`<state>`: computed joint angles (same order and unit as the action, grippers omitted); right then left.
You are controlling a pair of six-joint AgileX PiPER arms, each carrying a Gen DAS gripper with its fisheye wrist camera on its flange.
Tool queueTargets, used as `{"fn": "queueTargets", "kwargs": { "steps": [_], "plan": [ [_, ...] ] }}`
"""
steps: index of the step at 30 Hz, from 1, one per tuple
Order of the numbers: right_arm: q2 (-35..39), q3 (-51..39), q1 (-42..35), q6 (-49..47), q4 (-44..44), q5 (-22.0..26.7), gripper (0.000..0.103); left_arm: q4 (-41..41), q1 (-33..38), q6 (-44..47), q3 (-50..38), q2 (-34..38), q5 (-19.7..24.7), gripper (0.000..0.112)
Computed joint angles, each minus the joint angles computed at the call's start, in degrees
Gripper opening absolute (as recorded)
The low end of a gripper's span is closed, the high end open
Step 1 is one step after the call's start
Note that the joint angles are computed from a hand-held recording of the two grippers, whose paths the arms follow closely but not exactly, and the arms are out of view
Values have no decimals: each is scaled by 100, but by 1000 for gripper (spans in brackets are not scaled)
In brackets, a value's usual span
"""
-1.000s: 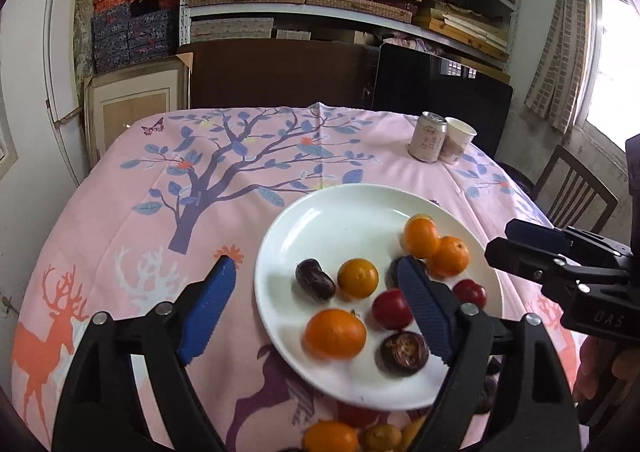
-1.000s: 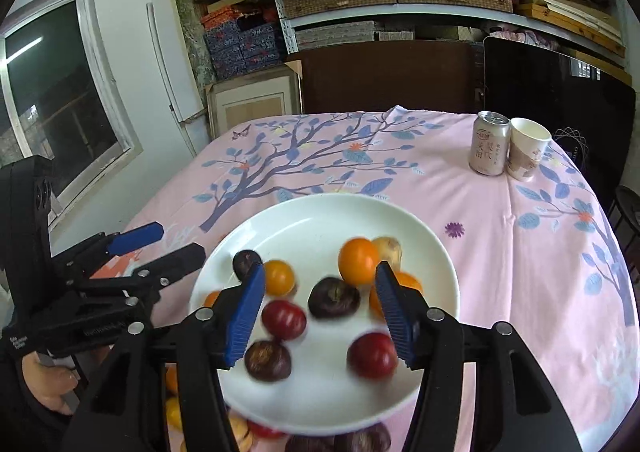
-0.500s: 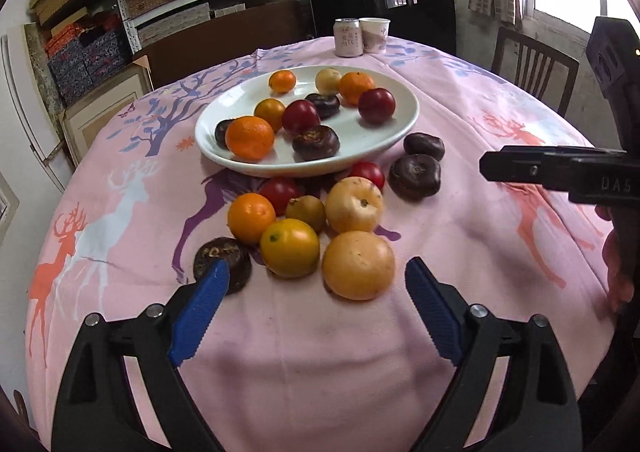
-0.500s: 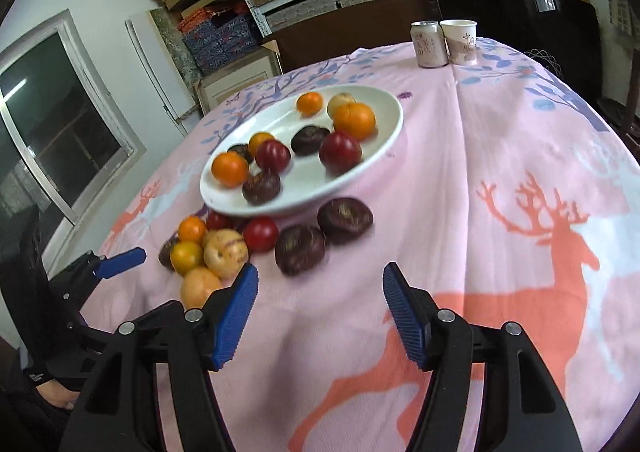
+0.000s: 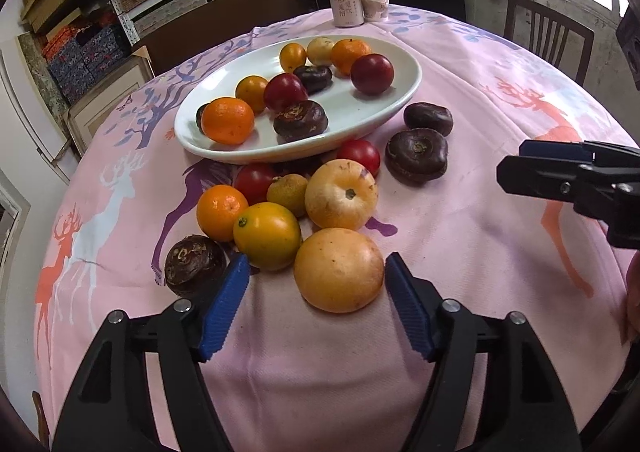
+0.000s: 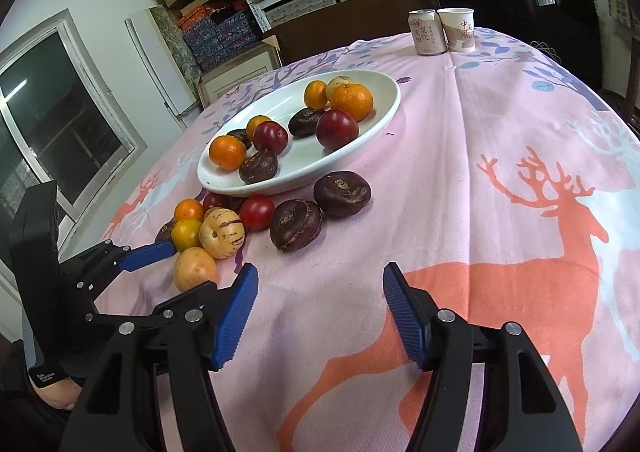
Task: Organize fruits
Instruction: 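Grasp the large pale grapefruit with the left tool while the right tool grasps a mangosteen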
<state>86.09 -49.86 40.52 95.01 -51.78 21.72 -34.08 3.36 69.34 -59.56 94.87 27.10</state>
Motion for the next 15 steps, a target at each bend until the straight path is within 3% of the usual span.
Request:
{"fn": "queueTargets", "kwargs": {
  "steps": [2, 5, 6, 11, 15],
  "plan": [
    [-7, 11, 18, 66, -52, 26, 66, -110, 67, 28, -121, 74, 161, 70],
    [-10, 9, 42, 102, -47, 90, 66, -811, 335, 633, -167, 81, 510, 55],
    [7, -25, 54, 21, 35, 136, 66, -1131, 485, 939, -189, 89, 763, 40],
    [277, -530, 74, -1175, 947, 631, 66, -2090, 1083, 1710, -16, -62, 1107, 41],
    [653, -1121, 47, -2070, 1515, 1163, 66, -1601, 1113, 1325, -205, 100, 1222, 42]
  ]
}}
